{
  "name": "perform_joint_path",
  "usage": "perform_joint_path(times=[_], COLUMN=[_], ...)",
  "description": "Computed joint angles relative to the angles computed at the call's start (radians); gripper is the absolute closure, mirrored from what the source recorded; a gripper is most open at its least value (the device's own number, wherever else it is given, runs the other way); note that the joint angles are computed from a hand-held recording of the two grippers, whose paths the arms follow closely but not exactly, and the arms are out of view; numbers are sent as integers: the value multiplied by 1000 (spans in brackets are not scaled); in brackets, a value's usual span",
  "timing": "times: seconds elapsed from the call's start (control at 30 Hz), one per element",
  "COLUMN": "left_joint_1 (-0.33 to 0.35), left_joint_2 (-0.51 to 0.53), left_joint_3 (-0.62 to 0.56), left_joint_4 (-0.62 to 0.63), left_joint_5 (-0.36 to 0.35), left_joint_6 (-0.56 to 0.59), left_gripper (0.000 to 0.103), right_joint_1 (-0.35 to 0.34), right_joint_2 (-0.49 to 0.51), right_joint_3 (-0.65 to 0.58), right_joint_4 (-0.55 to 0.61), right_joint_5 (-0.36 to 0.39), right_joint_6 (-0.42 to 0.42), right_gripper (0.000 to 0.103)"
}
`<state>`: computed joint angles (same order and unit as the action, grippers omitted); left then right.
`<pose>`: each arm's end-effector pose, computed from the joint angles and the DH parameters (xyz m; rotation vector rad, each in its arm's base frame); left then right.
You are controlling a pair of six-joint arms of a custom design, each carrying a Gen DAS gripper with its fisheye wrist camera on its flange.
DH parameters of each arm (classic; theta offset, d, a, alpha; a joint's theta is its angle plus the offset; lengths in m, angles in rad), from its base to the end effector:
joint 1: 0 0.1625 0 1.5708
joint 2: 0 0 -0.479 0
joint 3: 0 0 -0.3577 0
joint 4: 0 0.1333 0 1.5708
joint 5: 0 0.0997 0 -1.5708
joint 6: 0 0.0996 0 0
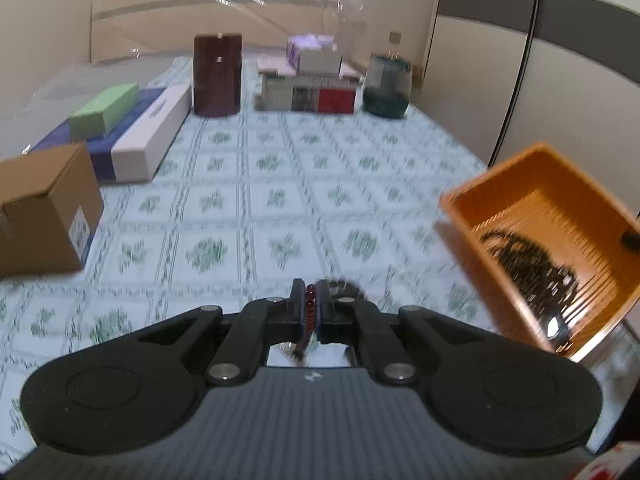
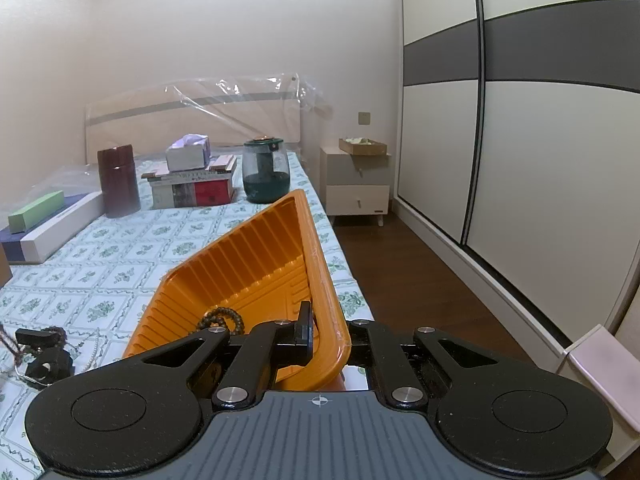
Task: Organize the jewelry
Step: 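Carry the red bead strand into the tray and open the left tool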
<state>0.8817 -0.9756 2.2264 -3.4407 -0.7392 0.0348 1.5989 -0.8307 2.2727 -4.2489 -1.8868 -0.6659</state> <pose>-0.1590 -0.5184 0.2228 0.5201 2.3078 -1.0418 0.1161 -0.4881 0.2245 0.4987 -2.0902 1.3349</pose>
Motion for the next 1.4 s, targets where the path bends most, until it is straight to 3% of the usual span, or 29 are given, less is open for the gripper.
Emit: perform_joint_path(times=[0.37, 0.5, 1.13, 1.4], left_joint_1=[-26, -35, -81, -78], left_joint_2=[-51, -45, 168, 228], left_joint_3=[-47, -63, -193, -237], left_joint_4=[28, 29, 128, 195], left_joint_5=[-87, -150, -406, -462], left_joint_6=[14, 7, 29, 38], left_gripper=[99, 99, 99, 99], right_joint_1=[0, 0, 0, -1], right_joint_2=[-1, -1, -7, -6], right_joint_3=[2, 2, 9, 12], right_joint_4=[-4, -2, -3, -8], right_joint_5=[3, 3, 8, 10], right_joint_6=[0, 1, 8, 11], right_gripper=[96, 96, 96, 95])
